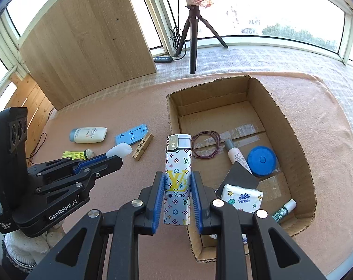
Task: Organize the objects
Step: 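Carry the cap and lighter into the box and open both tools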
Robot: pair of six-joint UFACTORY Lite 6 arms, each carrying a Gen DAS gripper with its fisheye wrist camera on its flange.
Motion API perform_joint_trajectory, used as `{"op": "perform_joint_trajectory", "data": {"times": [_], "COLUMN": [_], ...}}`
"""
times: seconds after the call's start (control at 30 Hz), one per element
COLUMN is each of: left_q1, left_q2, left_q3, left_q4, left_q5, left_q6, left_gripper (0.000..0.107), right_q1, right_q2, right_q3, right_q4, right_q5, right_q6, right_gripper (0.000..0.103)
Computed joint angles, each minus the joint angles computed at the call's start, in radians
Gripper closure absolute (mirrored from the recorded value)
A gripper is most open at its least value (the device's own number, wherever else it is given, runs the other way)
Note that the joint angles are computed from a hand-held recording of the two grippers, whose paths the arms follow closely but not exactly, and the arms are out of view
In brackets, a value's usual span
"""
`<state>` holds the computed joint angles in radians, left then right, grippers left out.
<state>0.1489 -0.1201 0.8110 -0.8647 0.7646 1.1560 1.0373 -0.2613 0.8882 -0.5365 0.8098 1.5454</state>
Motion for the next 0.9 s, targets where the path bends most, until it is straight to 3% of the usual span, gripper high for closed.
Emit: {"op": "perform_joint_trajectory", "data": {"times": [0.47,0.8,0.9], "left_q1": [-0.378,-0.475,-0.477], "left_q2": [0.284,0.421,0.445], "left_q3": [0.268,0.371,0.393], "left_q4": [0.051,0.101,0.102], "left_q5": [-0.233,-0.294,-0.275], "left_q6": [-0.294,-0.407,-0.411], "left_gripper": [0.1,0.1,0.09], "right_q1": [-0.388,-0.529,-0.54], "right_q2": [-0.169,-0.195,-0.2], "right_q3": [-0.208,-0.286,-0.29], "right_q4": [0.174,0.285,0.296], "right_q5": [-0.12,-0.18,-0.186], "right_q6": [-0.416,-0.612,-0.634], "right_gripper": [0.082,0.082,0.082]}}
